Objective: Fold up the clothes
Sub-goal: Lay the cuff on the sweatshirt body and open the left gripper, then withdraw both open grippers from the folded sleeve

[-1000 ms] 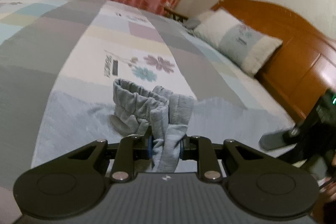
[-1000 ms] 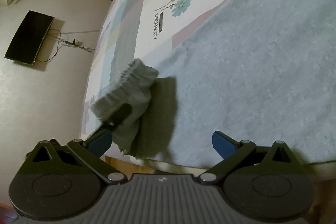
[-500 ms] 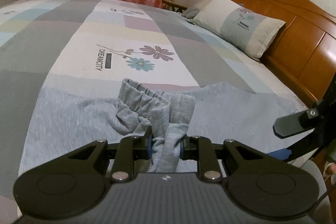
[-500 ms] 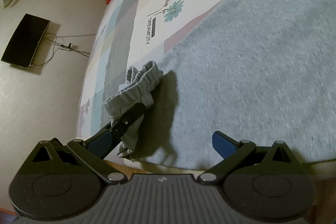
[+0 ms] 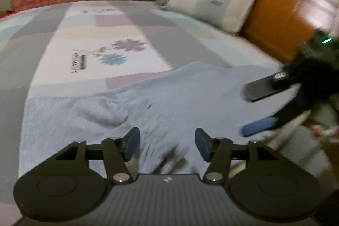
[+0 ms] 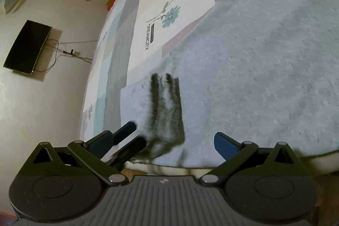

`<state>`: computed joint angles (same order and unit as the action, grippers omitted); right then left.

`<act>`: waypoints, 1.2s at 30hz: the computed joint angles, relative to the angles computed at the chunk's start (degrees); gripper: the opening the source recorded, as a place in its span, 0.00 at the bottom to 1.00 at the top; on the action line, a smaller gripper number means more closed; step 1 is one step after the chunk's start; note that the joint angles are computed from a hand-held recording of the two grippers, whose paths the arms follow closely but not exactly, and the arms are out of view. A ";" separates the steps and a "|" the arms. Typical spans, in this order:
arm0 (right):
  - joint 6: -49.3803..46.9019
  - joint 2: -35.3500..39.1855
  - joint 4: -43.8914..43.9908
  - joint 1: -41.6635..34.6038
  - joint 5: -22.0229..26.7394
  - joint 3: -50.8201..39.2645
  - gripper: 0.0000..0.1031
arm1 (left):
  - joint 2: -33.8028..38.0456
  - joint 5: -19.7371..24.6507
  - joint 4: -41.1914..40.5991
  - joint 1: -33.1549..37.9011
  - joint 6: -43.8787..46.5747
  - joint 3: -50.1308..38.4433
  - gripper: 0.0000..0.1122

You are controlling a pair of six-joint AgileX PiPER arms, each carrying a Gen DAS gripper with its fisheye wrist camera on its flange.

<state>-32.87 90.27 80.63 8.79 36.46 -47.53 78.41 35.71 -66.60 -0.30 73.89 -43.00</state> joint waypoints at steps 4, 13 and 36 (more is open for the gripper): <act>-1.17 -0.10 0.67 -0.09 -0.02 0.53 1.00 | -3.08 3.92 0.55 6.63 1.25 0.26 0.58; -1.94 0.06 -2.19 2.21 -0.57 -0.49 1.00 | 3.39 1.20 6.33 15.15 -5.04 0.10 0.54; 1.29 2.32 -7.36 4.58 -2.29 -3.41 1.00 | -14.20 -21.52 21.38 12.39 5.03 17.39 0.60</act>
